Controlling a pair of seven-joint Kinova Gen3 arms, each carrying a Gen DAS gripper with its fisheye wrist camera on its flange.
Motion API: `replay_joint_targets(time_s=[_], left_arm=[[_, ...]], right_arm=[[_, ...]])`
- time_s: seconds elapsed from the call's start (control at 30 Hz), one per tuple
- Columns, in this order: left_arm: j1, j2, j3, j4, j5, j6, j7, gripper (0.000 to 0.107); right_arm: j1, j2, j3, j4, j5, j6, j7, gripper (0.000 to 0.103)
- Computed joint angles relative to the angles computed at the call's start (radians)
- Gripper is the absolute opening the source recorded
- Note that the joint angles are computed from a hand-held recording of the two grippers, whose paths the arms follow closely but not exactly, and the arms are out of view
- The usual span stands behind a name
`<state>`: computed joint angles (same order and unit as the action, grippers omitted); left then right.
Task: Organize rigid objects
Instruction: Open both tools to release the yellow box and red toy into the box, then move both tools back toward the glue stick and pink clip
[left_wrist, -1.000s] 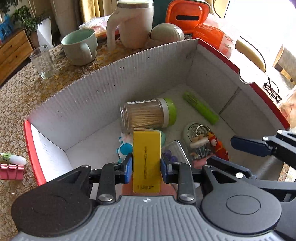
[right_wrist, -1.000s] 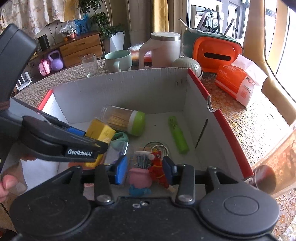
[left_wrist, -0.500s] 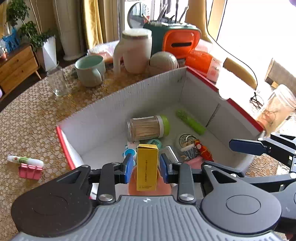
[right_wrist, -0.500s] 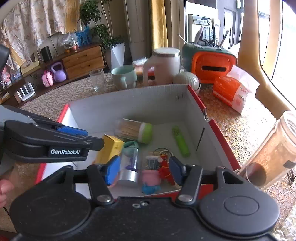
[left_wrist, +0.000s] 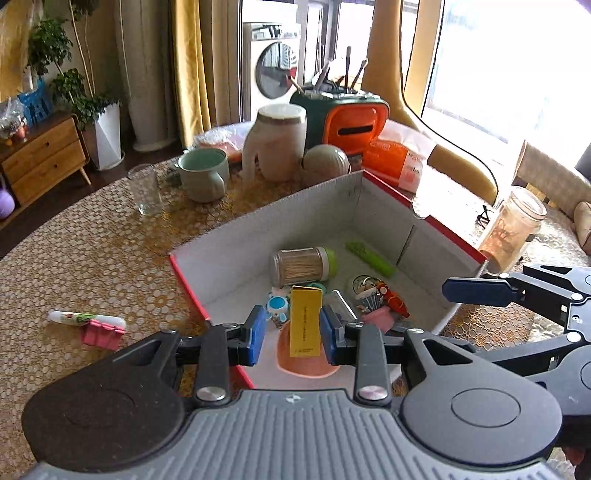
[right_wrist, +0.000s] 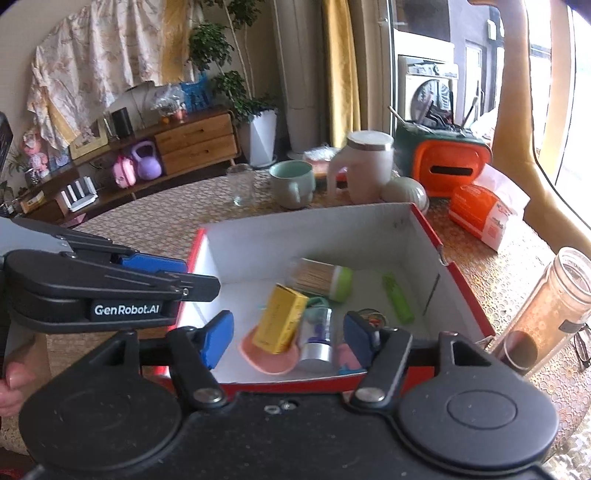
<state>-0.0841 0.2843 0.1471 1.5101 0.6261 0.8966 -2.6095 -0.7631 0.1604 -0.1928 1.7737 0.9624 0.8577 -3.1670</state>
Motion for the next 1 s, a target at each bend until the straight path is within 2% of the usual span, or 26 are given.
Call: replay_joint_targets(time_s=[0.07, 0.13, 0.3, 0.47, 0.63, 0.73, 0.87, 1.0], left_arm=[[-0.031, -0.019, 0.000, 0.021, 0.037, 0.004, -0.039, 0.052], [-0.056, -0.046, -0.008, 0.058, 0.084, -0.018, -0.091, 0.057], [-0.110, -0.070, -0.043, 0.078, 0.158, 0.038, -0.167, 0.058], [-0.154, -0.098, -0.084, 0.114, 0.221, 0.048, -0.240, 0.066], [-0.208, -0.102, -0.121, 0.129, 0.272, 0.091, -0.303, 0.067], [-0.240, -0.097, -0.139, 0.131, 0.297, 0.113, -0.334, 0.069], [-0.280, -0.075, -0.156, 0.123, 0.322, 0.127, -0.351, 0.079], [-0.316, -0.043, -0.161, 0.103, 0.323, 0.125, -0.351, 0.079]], right_arm=[[-0.016, 0.001, -0.007, -0.007, 0.014, 0.013, -0.014, 0.069], [-0.029, 0.003, -0.013, -0.017, 0.022, 0.021, -0.020, 0.070], [-0.061, 0.018, -0.022, -0.049, 0.041, 0.033, -0.019, 0.073], [-0.094, 0.036, -0.022, -0.076, 0.057, 0.031, -0.020, 0.081], [-0.126, 0.069, -0.013, -0.119, 0.058, 0.020, 0.006, 0.086], [-0.144, 0.095, -0.001, -0.152, 0.049, 0.010, 0.018, 0.091], [-0.158, 0.129, 0.022, -0.189, 0.035, -0.029, 0.045, 0.097], [-0.174, 0.168, 0.050, -0.232, 0.023, -0.056, 0.099, 0.102]])
